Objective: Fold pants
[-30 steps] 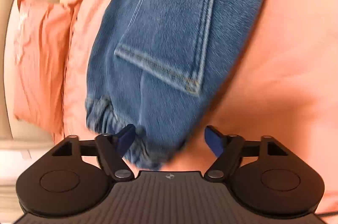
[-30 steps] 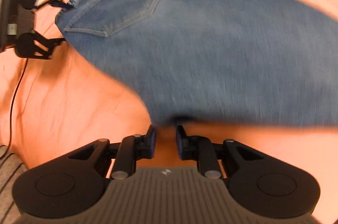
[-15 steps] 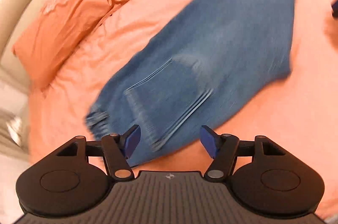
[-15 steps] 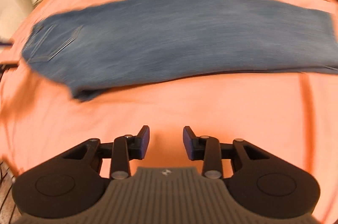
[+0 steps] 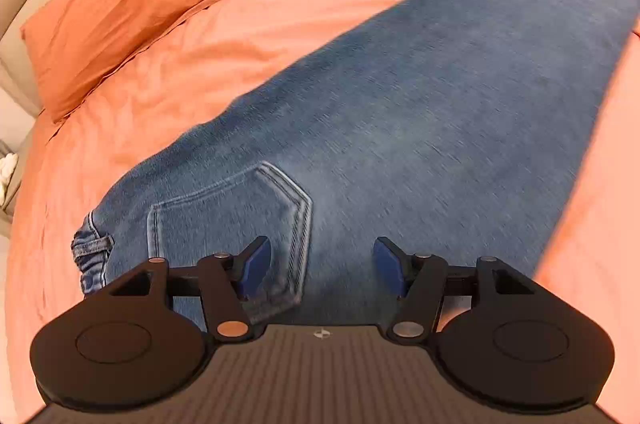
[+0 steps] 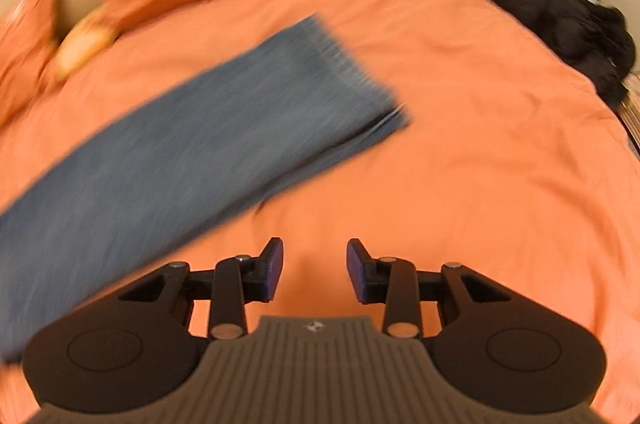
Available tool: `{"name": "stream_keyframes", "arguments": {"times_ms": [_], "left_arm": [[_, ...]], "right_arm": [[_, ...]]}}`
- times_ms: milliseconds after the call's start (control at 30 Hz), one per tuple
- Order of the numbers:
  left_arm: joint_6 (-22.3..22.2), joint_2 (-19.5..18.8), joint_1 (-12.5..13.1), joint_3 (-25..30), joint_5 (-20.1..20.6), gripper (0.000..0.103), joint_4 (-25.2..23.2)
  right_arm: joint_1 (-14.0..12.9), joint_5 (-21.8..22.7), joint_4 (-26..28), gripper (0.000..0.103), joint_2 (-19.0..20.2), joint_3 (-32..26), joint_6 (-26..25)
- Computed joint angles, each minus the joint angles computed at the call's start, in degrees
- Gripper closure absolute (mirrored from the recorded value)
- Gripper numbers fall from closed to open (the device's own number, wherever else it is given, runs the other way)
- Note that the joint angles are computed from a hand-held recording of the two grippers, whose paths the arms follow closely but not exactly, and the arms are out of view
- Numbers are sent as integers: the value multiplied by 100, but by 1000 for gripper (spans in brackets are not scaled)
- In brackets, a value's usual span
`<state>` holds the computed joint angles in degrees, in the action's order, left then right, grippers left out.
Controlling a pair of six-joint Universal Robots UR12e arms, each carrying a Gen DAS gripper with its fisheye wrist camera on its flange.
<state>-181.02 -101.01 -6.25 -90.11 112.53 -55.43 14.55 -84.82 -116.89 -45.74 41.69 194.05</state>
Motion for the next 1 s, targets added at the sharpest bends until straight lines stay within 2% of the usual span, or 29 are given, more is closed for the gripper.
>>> {"name": "stream_keyframes", "arguments": {"times_ms": [233,333,433,467,533,567,633,700,800,900,933,1000], "left_arm": [[-173,-184,81,117,-44,33,-112],[-254,-211,93,109,-45,33,-61],[-355,-195,114,57,-102,33,16],[-369,-186,118,33,-113,33,47],[-380,-173,111,-10,-92,33,133],[-398,-177,106,-15,-83,33,178],[-414,-165,96,-52,-91,33,281],[-385,-166,74,-97,-80,33,418],[-413,-201,56,-125,-35,33,488],[-363,-212,37,-118,14,33,505],[-331,-199,39,-116,-12,33,501],[-374,-139,41,-130,-52,33,506]], "right_arm": [[-184,202,-123,71,984,-1300,1096],[-195,206,288,70,1448,-2000,1532],[-202,239,382,72,1743,-2395,1811],[-204,248,274,84,1735,-2367,1784],[-188,192,270,93,1725,-2416,1449],[-167,133,193,95,1673,-2375,1274],[-122,-22,-318,97,1427,-1959,977],[-110,-146,-597,98,1251,-1617,855],[-101,-340,-109,98,1330,-1693,934],[-99,-363,-219,97,1301,-1501,1003],[-102,-342,-167,96,1307,-1518,985],[-135,-264,-212,87,1260,-1452,1200]]}}
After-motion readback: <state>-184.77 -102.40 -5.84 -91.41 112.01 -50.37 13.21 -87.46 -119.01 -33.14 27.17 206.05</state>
